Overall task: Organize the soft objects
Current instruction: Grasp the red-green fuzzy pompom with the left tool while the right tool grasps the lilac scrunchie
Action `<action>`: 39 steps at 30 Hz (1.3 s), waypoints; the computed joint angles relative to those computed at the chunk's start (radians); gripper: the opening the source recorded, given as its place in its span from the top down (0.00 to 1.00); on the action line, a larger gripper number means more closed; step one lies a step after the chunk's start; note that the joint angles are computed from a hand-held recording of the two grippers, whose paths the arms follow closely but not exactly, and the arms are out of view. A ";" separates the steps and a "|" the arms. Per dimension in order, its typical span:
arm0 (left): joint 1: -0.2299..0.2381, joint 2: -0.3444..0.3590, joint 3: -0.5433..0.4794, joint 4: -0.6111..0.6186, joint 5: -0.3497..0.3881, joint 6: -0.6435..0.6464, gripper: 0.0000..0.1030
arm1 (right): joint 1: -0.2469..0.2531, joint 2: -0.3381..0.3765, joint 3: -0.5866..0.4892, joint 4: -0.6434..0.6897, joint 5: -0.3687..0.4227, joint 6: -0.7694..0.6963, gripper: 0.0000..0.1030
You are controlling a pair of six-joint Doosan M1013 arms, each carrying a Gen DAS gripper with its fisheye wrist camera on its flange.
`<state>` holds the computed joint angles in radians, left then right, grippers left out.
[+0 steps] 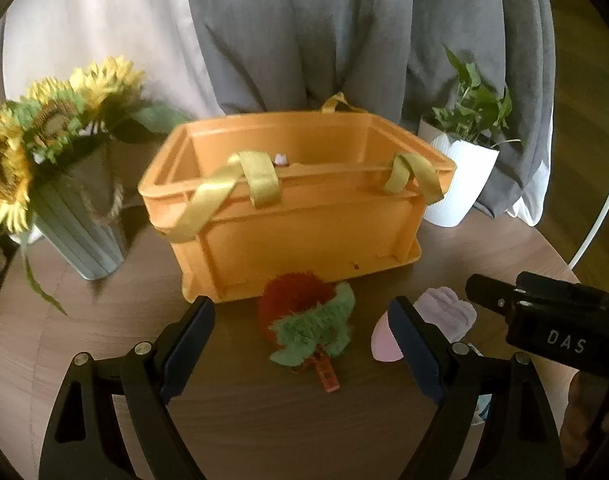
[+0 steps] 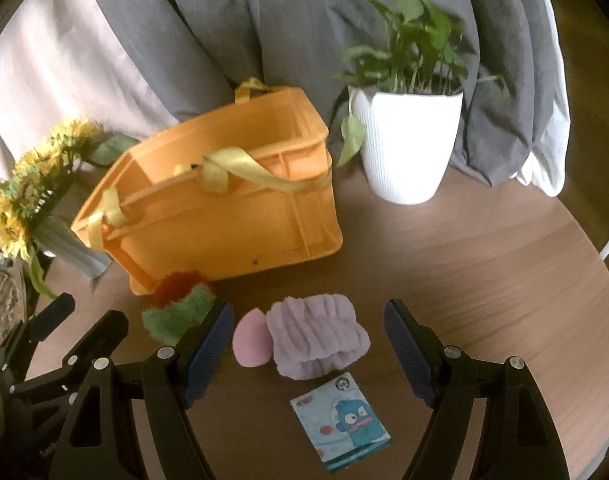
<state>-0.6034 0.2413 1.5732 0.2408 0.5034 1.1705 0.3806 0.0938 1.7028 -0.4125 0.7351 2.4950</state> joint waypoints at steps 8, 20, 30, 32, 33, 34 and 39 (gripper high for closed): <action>0.003 0.043 -0.028 -0.034 0.027 0.023 0.14 | -0.027 0.027 -0.005 0.089 0.011 -0.068 0.24; 0.006 0.112 -0.081 -0.036 0.066 0.035 0.14 | -0.064 0.072 -0.016 0.209 0.018 -0.147 0.29; 0.016 0.154 -0.119 -0.084 0.106 0.068 0.14 | -0.079 0.098 -0.026 0.270 0.025 -0.197 0.36; 0.017 0.163 -0.128 -0.092 0.117 0.077 0.15 | -0.079 0.101 -0.027 0.264 0.028 -0.200 0.39; 0.018 0.167 -0.131 -0.098 0.120 0.081 0.15 | -0.078 0.103 -0.028 0.260 0.029 -0.198 0.40; 0.018 0.171 -0.135 -0.101 0.125 0.083 0.15 | -0.077 0.104 -0.029 0.258 0.030 -0.197 0.41; 0.016 0.184 -0.144 -0.073 0.133 0.070 0.20 | -0.073 0.110 -0.034 0.240 0.040 -0.195 0.48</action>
<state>-0.5873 0.4256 1.4289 0.1682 0.6360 1.2407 0.3074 0.2039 1.6690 -0.1724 0.7747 2.2998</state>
